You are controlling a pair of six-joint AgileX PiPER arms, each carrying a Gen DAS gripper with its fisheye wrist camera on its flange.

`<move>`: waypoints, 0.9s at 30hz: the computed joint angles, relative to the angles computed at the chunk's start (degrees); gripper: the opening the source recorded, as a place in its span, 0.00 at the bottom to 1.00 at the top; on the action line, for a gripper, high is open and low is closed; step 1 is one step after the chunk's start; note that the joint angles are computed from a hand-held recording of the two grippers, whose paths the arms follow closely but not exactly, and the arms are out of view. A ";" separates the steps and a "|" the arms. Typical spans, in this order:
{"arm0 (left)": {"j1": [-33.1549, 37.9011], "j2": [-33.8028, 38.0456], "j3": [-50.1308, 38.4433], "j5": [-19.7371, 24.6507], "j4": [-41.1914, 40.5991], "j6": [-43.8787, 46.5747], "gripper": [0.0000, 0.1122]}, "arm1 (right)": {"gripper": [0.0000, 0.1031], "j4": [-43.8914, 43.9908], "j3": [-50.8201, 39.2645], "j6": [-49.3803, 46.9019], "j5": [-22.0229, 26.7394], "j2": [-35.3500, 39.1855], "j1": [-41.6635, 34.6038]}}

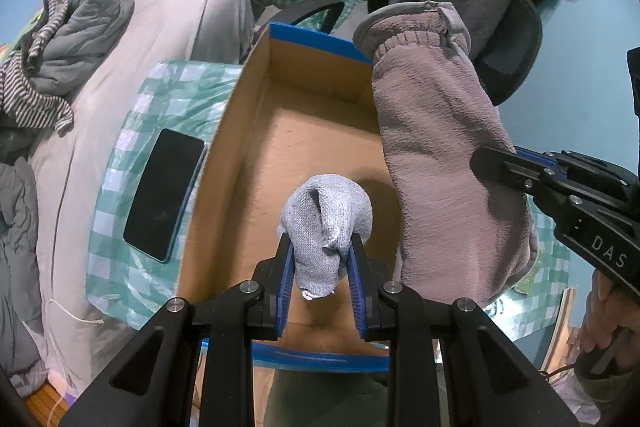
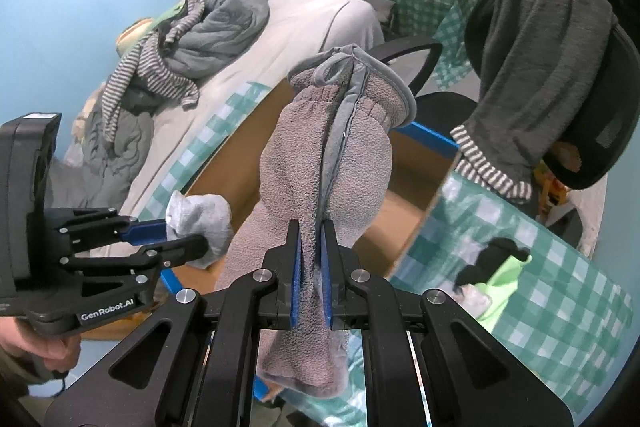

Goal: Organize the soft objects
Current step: 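Carry the mitten and sock over the box with both grippers, then open both grippers to drop the mitten and sock into the box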

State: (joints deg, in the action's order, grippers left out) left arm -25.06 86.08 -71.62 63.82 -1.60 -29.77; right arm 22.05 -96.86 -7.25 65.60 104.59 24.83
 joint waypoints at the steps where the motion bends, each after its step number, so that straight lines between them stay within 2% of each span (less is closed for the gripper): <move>1: 0.68 0.11 0.61 -0.45 -0.30 0.65 0.22 | 0.07 -0.15 -0.43 0.24 0.05 0.63 0.35; 9: 3.19 1.94 2.55 -2.08 -1.90 4.17 0.22 | 0.07 -1.21 -3.69 2.72 0.68 5.15 2.76; 15: 3.77 3.37 2.28 -1.62 -2.31 5.40 0.25 | 0.08 -0.98 -5.43 4.15 1.27 7.65 3.35; 17: 3.79 3.51 2.22 -1.53 -1.99 5.28 0.27 | 0.15 -1.00 -5.80 4.29 1.76 8.02 3.53; 20: 3.99 3.68 2.06 -1.09 -1.69 5.22 0.36 | 0.20 -1.70 -6.25 4.65 2.30 8.15 3.61; 22: 3.67 3.58 1.63 -0.46 -0.96 4.47 0.37 | 0.35 -2.97 -6.12 5.60 2.12 7.65 3.69; 27: 3.07 2.74 0.70 0.91 -0.50 3.57 0.43 | 0.52 -4.94 -5.17 7.03 1.71 5.86 3.16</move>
